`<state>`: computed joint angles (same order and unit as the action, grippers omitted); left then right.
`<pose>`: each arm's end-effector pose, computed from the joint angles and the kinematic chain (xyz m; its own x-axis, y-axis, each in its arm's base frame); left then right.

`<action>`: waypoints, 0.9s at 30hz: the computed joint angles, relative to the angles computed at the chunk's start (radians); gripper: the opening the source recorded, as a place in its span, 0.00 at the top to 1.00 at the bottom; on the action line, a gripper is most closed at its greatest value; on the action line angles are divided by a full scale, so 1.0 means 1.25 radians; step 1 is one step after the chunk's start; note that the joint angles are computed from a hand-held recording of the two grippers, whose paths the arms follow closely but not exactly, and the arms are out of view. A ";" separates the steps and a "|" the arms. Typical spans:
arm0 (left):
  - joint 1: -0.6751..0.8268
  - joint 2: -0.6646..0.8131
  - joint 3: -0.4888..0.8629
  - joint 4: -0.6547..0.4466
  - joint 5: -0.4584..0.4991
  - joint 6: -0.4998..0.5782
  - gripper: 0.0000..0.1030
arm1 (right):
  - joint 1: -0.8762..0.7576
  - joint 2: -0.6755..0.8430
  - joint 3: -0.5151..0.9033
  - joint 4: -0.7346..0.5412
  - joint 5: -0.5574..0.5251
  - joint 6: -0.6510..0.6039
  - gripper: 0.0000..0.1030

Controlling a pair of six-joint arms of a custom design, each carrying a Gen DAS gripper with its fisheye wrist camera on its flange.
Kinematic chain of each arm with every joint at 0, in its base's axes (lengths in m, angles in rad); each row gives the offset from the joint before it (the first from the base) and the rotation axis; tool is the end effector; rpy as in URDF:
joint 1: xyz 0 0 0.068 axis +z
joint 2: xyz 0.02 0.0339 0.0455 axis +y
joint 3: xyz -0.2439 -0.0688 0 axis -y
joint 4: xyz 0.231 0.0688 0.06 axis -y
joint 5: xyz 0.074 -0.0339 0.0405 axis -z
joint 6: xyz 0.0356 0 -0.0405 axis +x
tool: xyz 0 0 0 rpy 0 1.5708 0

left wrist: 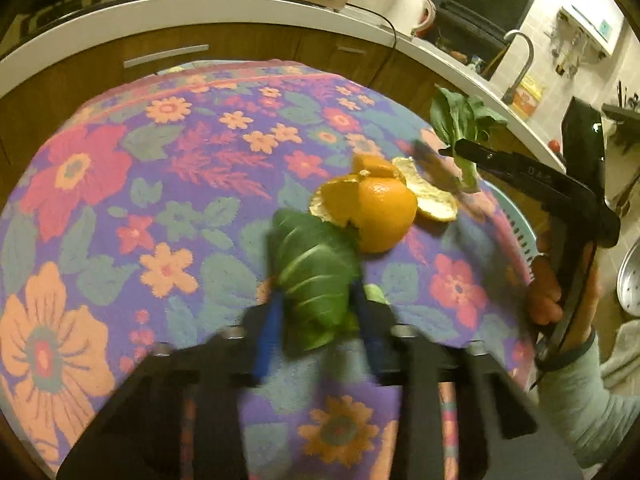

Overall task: Collect trash
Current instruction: 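Carry the leaf and the bok choy over the light-blue basket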

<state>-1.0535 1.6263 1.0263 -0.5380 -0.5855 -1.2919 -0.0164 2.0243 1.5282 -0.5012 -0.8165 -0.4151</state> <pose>0.1662 -0.2524 0.1820 -0.7098 -0.3727 -0.5977 -0.2637 0.9275 -0.2651 0.4123 0.0192 0.1929 -0.6137 -0.2661 -0.7434 -0.6902 0.6380 0.3414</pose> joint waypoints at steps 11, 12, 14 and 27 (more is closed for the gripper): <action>-0.051 -0.018 0.073 -0.029 -0.122 0.029 0.96 | -0.080 -0.045 -0.026 0.009 -0.082 -0.028 0.76; -0.053 -0.023 0.083 -0.001 -0.136 0.070 0.96 | -0.093 -0.044 -0.018 0.002 -0.091 -0.033 0.76; -0.045 -0.006 0.125 0.019 -0.136 0.126 0.96 | -0.121 -0.040 -0.001 -0.013 -0.106 -0.039 0.76; 0.046 0.381 0.718 0.028 0.023 0.499 0.96 | -0.321 0.084 0.166 -0.038 -0.107 -0.037 0.76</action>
